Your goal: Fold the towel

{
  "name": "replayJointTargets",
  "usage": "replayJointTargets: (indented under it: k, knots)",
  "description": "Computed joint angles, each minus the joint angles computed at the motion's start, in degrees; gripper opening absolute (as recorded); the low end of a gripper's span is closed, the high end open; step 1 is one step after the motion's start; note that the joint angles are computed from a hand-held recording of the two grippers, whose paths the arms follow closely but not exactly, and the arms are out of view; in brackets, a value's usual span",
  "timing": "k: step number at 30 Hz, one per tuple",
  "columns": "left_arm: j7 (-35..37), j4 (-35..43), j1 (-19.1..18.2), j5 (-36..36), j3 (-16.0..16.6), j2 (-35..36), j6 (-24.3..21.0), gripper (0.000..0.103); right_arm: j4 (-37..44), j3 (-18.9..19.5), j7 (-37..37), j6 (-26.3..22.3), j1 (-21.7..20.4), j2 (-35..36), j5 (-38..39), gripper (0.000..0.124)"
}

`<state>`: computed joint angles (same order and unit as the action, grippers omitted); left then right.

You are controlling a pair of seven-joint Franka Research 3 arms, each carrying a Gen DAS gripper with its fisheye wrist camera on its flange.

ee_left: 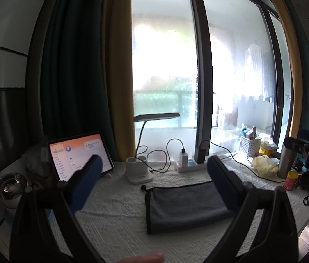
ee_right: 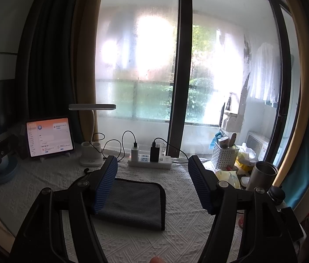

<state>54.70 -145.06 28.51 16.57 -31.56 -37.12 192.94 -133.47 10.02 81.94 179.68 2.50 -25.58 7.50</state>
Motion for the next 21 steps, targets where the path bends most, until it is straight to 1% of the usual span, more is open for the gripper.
replayJointTargets:
  k: [9,16,19,21]
  knots:
    - [0.14,-0.02,0.06,-0.14,-0.05,0.09,0.12,0.097,-0.06,-0.11,0.07,-0.11,0.20,-0.01,-0.08,0.070]
    - [0.19,-0.07,-0.42,-0.14,0.20,0.14,-0.01,0.097,-0.03,0.01,0.20,-0.17,0.06,-0.03,-0.17,0.070]
    - [0.26,0.09,-1.26,0.02,0.76,0.75,-0.23,0.097,-0.02,0.14,0.31,-0.13,-0.09,0.00,-0.26,0.070]
    - [0.21,0.51,-0.55,-0.08,0.21,1.83,0.24,0.097,-0.01,0.19,0.43,-0.17,-0.19,0.05,-0.29,0.070]
